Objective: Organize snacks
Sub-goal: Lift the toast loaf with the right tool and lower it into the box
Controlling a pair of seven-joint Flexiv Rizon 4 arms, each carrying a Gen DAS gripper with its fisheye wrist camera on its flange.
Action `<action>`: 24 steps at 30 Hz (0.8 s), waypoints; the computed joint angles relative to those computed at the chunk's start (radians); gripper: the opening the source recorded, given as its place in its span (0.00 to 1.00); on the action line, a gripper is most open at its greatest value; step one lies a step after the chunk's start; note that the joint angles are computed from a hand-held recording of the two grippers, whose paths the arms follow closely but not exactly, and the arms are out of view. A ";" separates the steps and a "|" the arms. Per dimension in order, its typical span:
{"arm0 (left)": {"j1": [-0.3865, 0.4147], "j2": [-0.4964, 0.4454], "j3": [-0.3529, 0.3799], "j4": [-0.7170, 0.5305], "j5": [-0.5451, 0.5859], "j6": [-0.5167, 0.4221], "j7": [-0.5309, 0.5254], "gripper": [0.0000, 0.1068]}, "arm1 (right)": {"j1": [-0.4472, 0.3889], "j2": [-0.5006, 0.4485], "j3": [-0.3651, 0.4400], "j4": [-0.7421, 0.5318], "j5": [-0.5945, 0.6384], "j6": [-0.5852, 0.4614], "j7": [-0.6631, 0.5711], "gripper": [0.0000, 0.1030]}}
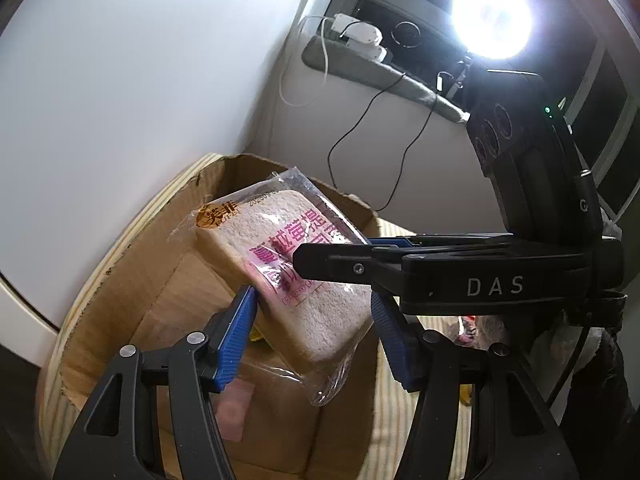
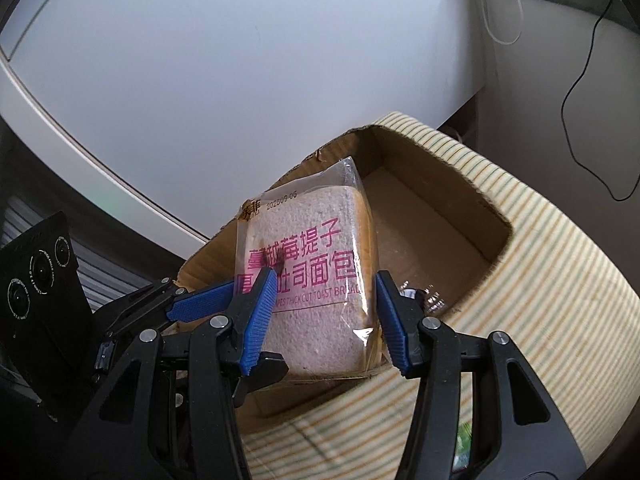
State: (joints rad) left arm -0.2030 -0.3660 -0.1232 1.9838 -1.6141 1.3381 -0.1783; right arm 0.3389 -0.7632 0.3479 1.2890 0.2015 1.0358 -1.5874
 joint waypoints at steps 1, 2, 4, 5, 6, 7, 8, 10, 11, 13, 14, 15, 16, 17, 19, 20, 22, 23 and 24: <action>0.002 -0.005 0.001 -0.002 0.011 0.000 -0.011 0.54 | 0.001 -0.005 0.000 -0.008 -0.001 -0.007 0.001 0.51; 0.005 -0.010 0.001 -0.005 0.023 0.000 -0.021 0.54 | 0.003 -0.012 0.000 -0.016 -0.003 -0.015 0.001 0.51; 0.015 -0.019 0.000 -0.008 0.051 -0.002 -0.048 0.54 | 0.002 -0.016 0.000 -0.025 -0.002 -0.030 -0.001 0.51; 0.020 -0.024 -0.002 -0.011 0.064 -0.003 -0.059 0.54 | 0.002 -0.020 -0.002 -0.032 -0.003 -0.038 -0.001 0.51; 0.026 -0.031 -0.004 -0.015 0.083 -0.005 -0.075 0.54 | 0.004 -0.025 -0.004 -0.039 -0.004 -0.045 0.001 0.52; 0.032 -0.034 -0.008 -0.017 0.093 -0.004 -0.084 0.54 | 0.007 -0.029 -0.007 -0.045 -0.006 -0.050 0.002 0.52; 0.037 -0.037 -0.011 -0.018 0.106 -0.003 -0.093 0.54 | 0.010 -0.034 -0.009 -0.053 -0.007 -0.055 0.005 0.52; 0.050 -0.040 -0.019 -0.018 0.126 -0.005 -0.106 0.54 | 0.015 -0.038 -0.014 -0.060 -0.010 -0.061 0.008 0.52; 0.054 -0.043 -0.022 -0.021 0.140 -0.007 -0.117 0.54 | 0.017 -0.042 -0.017 -0.065 -0.011 -0.064 0.010 0.53; 0.063 -0.045 -0.030 -0.022 0.154 -0.004 -0.122 0.54 | 0.021 -0.045 -0.022 -0.069 -0.014 -0.066 0.015 0.53; 0.065 -0.043 -0.034 -0.019 0.155 0.000 -0.119 0.54 | 0.024 -0.045 -0.026 -0.069 -0.018 -0.064 0.019 0.53; 0.064 -0.041 -0.038 -0.017 0.153 0.008 -0.112 0.54 | 0.033 -0.043 -0.037 -0.067 -0.028 -0.062 0.030 0.54; 0.063 -0.040 -0.041 -0.017 0.150 0.018 -0.103 0.54 | 0.042 -0.040 -0.049 -0.062 -0.041 -0.059 0.041 0.56; 0.061 -0.038 -0.043 -0.015 0.147 0.028 -0.094 0.54 | 0.049 -0.037 -0.057 -0.056 -0.053 -0.053 0.049 0.63; 0.059 -0.036 -0.044 -0.015 0.146 0.034 -0.089 0.54 | 0.061 -0.026 -0.074 -0.035 -0.076 -0.027 0.069 0.72; 0.059 -0.033 -0.045 -0.013 0.143 0.037 -0.084 0.54 | 0.062 -0.020 -0.078 -0.025 -0.086 -0.016 0.076 0.75; 0.057 -0.028 -0.047 -0.011 0.129 0.042 -0.071 0.54 | 0.063 -0.007 -0.083 -0.004 -0.102 0.003 0.092 0.75; 0.055 -0.025 -0.047 -0.010 0.118 0.044 -0.063 0.54 | 0.062 -0.004 -0.083 0.001 -0.109 0.009 0.098 0.75; 0.051 -0.022 -0.046 -0.009 0.105 0.048 -0.053 0.54 | 0.062 0.004 -0.086 0.014 -0.117 0.021 0.106 0.76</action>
